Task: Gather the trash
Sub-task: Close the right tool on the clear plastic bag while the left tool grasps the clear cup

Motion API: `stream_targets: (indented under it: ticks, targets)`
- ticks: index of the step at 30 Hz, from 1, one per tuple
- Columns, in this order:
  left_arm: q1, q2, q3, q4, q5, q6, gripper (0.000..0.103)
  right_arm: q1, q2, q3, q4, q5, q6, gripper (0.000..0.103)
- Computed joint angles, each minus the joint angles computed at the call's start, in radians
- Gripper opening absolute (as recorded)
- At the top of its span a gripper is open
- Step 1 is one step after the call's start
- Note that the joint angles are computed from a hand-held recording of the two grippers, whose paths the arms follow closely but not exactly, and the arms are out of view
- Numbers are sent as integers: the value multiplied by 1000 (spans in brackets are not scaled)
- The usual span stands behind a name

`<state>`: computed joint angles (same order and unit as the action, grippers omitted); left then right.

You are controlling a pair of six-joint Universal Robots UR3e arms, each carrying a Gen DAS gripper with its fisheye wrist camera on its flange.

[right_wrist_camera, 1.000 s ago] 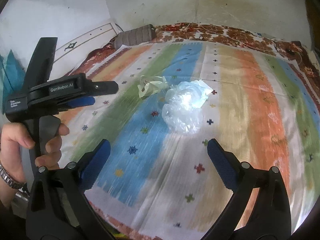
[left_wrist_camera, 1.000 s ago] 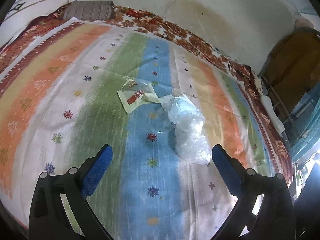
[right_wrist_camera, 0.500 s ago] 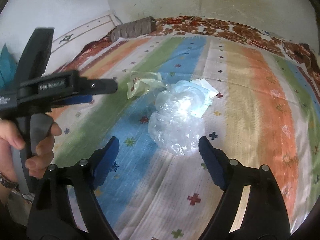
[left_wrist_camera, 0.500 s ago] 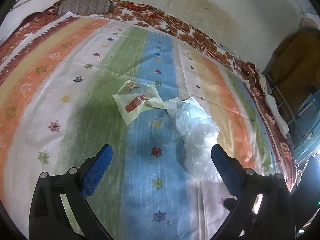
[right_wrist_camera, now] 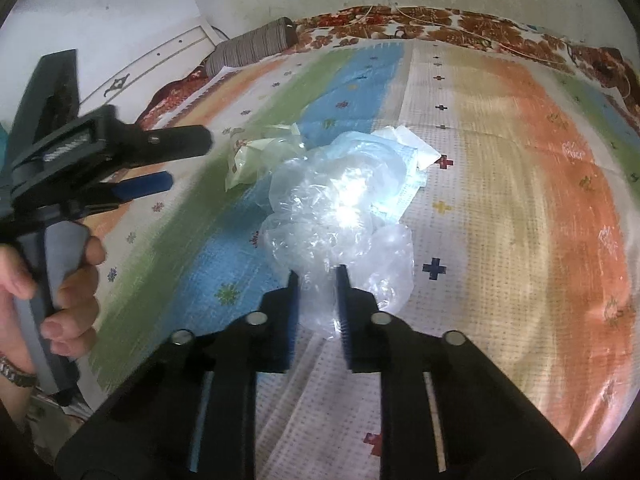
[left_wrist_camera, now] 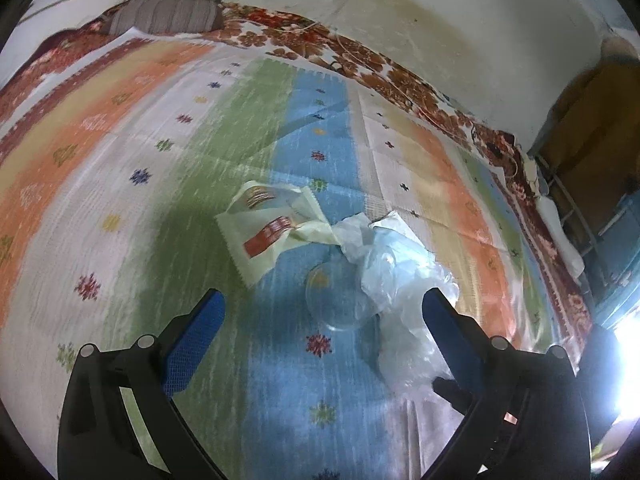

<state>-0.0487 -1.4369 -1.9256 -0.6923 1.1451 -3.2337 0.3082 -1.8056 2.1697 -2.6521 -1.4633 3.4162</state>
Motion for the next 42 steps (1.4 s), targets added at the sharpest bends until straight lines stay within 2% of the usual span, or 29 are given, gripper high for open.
stream_targets:
  ticks: [4, 8, 12, 17, 19, 21, 24, 25, 27, 28, 29, 30, 33, 37, 42]
  targets:
    - [-79, -64, 37, 40, 77, -3, 96, -69, -68, 45, 24, 74, -23, 6]
    - [-126, -100, 57, 59, 128, 0, 96, -140, -141, 65, 88, 105, -55, 5]
    - [-185, -141, 78, 77, 220, 28, 95, -207, -210, 95, 145, 127, -100, 4]
    - [-218, -190, 101, 107, 258, 36, 88, -284, -299, 119, 217, 153, -150, 4]
    - [-239, -205, 111, 133, 260, 70, 86, -304, -320, 123, 236, 163, -159, 4]
    - [-273, -230, 136, 154, 304, 87, 85, -312, -330, 128, 243, 165, -167, 4]
    - [-316, -298, 203, 142, 374, 93, 73, -329, -347, 136, 254, 173, -179, 4]
    - [-321, -309, 214, 139, 378, 92, 67, -337, -355, 137, 262, 178, -181, 4]
    - [-327, -328, 218, 152, 379, 102, 61, -356, -372, 136, 278, 191, -188, 4]
    - [-338, -340, 225, 152, 406, 103, 48, -365, -381, 136, 285, 194, -192, 4]
    - [-340, -340, 219, 165, 411, 100, 39, -368, -382, 131, 290, 195, -194, 4]
    - [-328, -325, 192, 197, 389, 92, 38, -374, -387, 130, 295, 198, -197, 4]
    - [-301, -287, 153, 229, 346, 72, 37, -395, -402, 129, 315, 207, -210, 4]
    - [-281, -238, 119, 208, 323, 65, 37, -361, -386, 107, 314, 184, -195, 4]
    - [-238, -136, 93, 95, 280, 61, 37, -225, -329, -24, 330, 100, -154, 4]
